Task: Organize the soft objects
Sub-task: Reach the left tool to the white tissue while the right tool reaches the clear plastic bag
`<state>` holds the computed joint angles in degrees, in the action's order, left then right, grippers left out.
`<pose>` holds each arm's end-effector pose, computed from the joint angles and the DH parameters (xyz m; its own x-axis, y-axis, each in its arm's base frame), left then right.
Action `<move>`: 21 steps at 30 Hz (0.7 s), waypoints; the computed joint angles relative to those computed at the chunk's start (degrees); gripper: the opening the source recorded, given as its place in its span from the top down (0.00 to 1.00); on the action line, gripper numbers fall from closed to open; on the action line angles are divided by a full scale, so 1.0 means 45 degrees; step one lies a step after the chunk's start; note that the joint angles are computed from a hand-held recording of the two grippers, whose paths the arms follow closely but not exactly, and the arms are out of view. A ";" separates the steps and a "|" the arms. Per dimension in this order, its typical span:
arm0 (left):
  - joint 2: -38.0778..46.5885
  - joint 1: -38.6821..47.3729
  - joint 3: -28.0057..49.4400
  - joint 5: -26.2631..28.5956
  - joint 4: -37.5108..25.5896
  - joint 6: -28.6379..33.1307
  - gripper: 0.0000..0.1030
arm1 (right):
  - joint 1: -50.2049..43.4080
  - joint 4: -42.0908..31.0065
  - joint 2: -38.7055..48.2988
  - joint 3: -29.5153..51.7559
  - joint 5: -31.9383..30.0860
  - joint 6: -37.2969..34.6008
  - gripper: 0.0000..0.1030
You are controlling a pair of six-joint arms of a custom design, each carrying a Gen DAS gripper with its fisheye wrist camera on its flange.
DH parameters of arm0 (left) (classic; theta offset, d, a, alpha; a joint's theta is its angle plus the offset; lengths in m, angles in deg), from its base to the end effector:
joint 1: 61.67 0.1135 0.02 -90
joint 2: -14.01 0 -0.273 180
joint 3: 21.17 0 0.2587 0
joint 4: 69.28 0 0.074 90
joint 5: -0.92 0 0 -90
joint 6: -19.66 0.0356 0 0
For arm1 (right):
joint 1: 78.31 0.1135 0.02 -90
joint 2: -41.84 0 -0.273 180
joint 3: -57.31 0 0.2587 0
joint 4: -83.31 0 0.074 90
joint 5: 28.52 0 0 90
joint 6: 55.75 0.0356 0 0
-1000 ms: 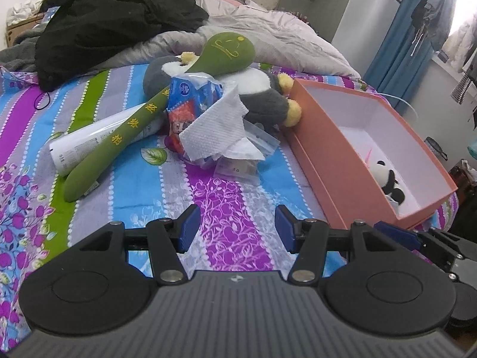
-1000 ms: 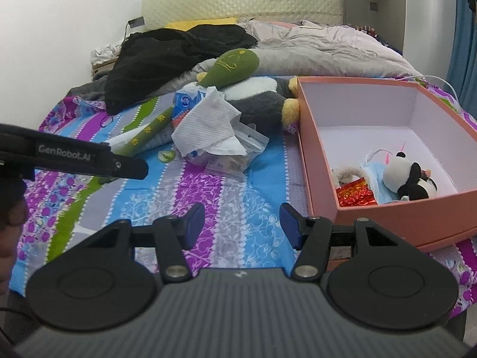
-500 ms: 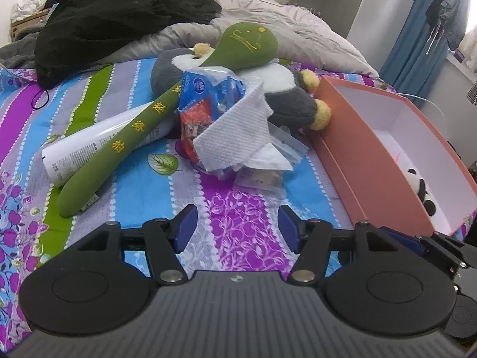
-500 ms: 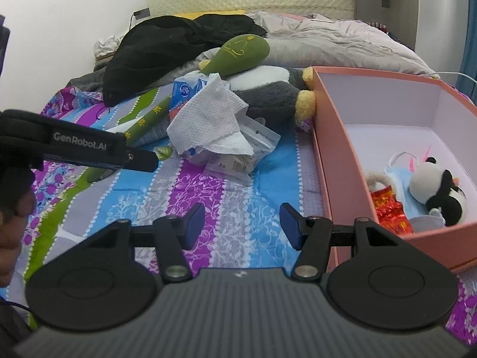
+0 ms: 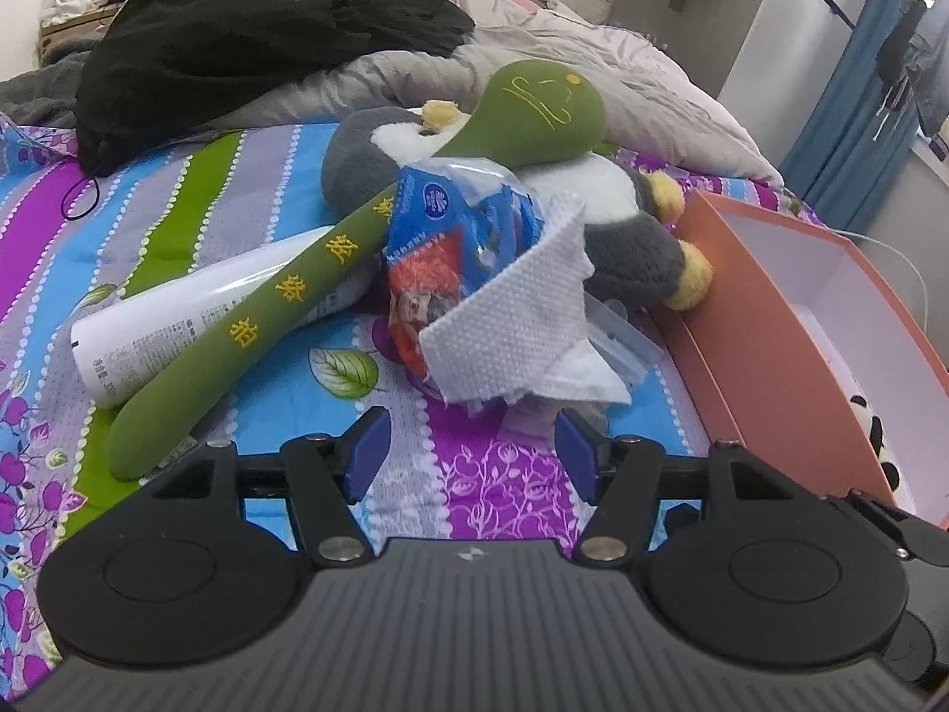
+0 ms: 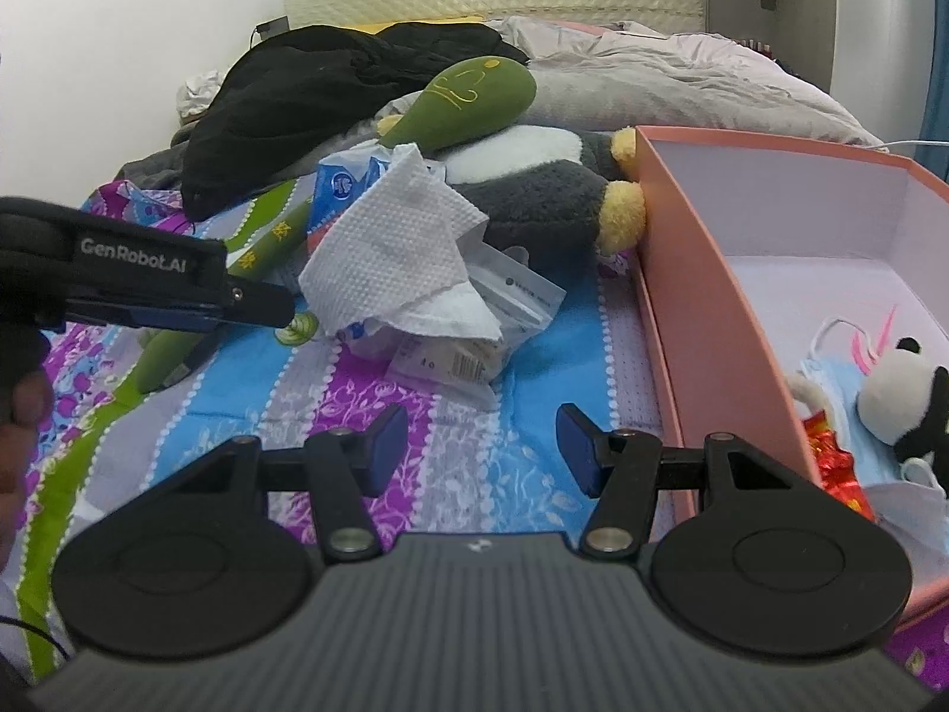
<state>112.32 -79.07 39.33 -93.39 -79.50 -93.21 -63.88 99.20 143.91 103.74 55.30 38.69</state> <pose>0.3224 -0.0982 0.1436 -0.7510 -0.1708 -0.6379 -0.0452 0.9770 -0.2084 0.2966 0.0803 0.0970 -0.6428 -0.0859 -0.7612 -0.2790 0.9517 0.1282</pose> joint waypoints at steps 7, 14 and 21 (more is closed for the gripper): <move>0.0505 0.0205 0.0443 -0.0080 0.0189 -0.0026 0.35 | 0.0140 0.0813 0.1051 0.0414 -0.0071 0.0400 0.27; 0.1081 0.0472 0.0915 0.0062 0.0452 -0.0122 0.35 | 0.0231 0.1394 0.2413 0.1054 -0.0003 0.0338 0.27; 0.2153 0.0530 0.1673 0.0088 0.0671 -0.0141 0.35 | 0.0203 0.2045 0.3945 0.2177 -0.0340 0.0082 0.27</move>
